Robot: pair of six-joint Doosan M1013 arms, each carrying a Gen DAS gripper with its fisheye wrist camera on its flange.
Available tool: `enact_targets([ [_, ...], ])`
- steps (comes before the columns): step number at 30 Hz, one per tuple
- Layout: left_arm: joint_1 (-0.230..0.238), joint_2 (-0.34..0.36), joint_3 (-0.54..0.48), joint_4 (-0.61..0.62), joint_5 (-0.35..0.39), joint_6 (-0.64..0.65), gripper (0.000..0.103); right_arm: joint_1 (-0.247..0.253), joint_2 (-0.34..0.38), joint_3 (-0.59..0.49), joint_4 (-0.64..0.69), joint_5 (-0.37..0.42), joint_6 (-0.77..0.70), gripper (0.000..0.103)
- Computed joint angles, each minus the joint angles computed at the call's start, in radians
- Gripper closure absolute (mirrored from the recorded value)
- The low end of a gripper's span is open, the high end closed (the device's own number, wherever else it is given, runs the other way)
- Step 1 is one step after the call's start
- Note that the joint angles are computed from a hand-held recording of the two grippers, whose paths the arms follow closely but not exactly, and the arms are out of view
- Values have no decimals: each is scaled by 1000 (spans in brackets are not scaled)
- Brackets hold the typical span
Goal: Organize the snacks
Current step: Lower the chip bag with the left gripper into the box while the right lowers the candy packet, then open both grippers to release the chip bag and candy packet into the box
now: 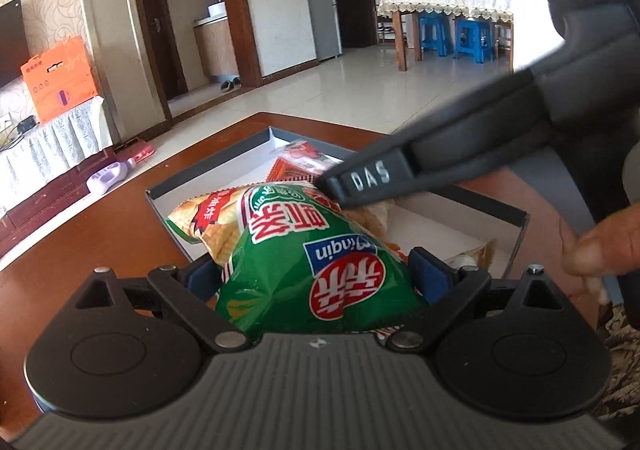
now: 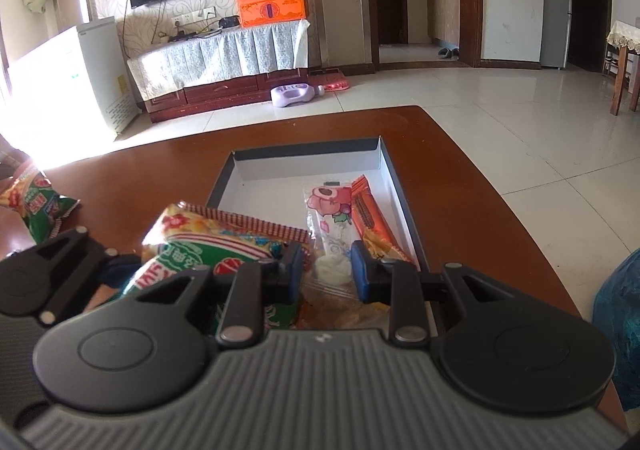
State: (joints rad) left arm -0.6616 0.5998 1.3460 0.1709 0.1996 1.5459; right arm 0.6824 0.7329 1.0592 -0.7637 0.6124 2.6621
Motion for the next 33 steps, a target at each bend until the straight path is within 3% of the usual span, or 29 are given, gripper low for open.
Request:
enact_targets([
  [4,1,13,-21,35,6,-72,5,12,-12,16,-58,-5,13,68],
  [8,1,34,-52,90,23,-160,5,17,-46,70,-162,-75,121,47],
  [11,5,45,-68,-36,18,-72,4,-2,-66,103,-77,-195,101,41],
  [16,-2,53,-86,16,51,-121,1,-20,-51,85,140,-210,-66,35],
  [18,-5,49,-79,39,54,-133,1,-18,-44,75,123,-181,-52,24],
  [23,-9,26,-47,94,52,-172,1,-6,-33,58,28,-135,2,22],
  [33,-23,-72,92,249,-10,-334,1,1,-49,95,-72,-131,169,21],
])
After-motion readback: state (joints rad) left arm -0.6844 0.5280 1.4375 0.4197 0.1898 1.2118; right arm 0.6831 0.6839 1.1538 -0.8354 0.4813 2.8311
